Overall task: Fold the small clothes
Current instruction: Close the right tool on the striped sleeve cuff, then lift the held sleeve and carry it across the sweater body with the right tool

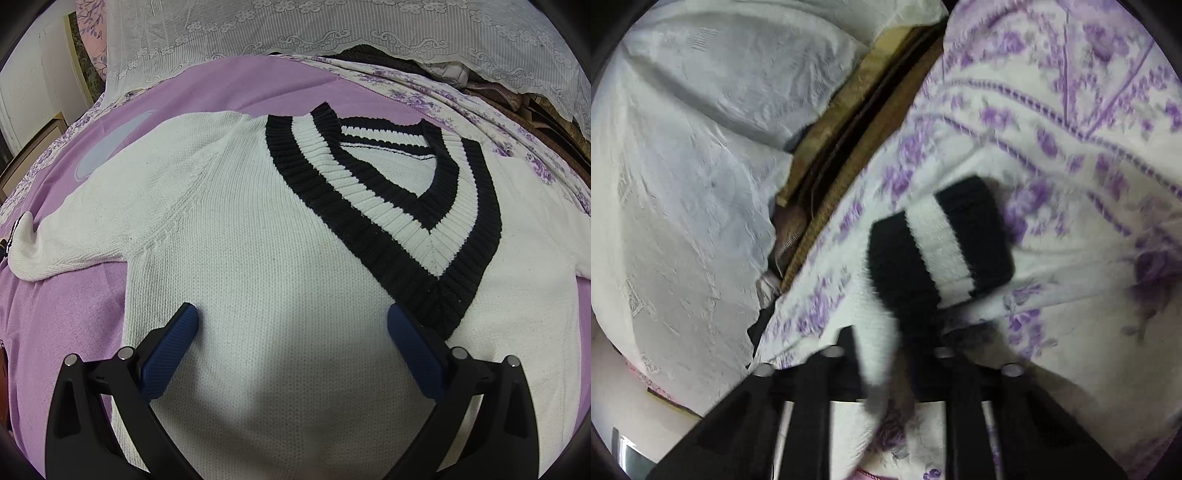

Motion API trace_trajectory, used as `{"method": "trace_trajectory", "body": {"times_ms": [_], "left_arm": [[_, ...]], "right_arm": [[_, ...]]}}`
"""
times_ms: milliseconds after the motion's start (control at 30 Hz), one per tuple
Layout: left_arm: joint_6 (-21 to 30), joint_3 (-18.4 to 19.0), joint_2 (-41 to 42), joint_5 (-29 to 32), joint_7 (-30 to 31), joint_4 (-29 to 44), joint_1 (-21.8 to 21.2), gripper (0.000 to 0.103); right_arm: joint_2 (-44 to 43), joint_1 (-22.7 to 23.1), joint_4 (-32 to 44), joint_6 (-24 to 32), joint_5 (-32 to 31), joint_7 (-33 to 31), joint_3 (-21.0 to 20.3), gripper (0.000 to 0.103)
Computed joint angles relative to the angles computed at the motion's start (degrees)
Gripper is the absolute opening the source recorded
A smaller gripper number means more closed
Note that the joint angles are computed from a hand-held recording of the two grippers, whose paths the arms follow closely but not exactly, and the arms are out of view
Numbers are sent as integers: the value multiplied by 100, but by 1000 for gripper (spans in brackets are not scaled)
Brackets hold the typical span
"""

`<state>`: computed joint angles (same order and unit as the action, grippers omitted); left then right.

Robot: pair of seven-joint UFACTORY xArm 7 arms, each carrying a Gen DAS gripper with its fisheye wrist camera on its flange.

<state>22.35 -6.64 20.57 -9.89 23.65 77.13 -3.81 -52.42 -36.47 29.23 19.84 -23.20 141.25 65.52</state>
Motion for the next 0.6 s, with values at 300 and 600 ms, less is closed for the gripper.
{"method": "trace_trajectory", "body": {"times_ms": [300,600], "left_arm": [[239,108,68,-256,349,514,213,99],[977,523,1441,575,-748,2566,642,99]], "right_arm": [[89,307,672,1110,-355,-759,-159,7],[564,-239,1570,1356,-485,-1460,211,7]]}}
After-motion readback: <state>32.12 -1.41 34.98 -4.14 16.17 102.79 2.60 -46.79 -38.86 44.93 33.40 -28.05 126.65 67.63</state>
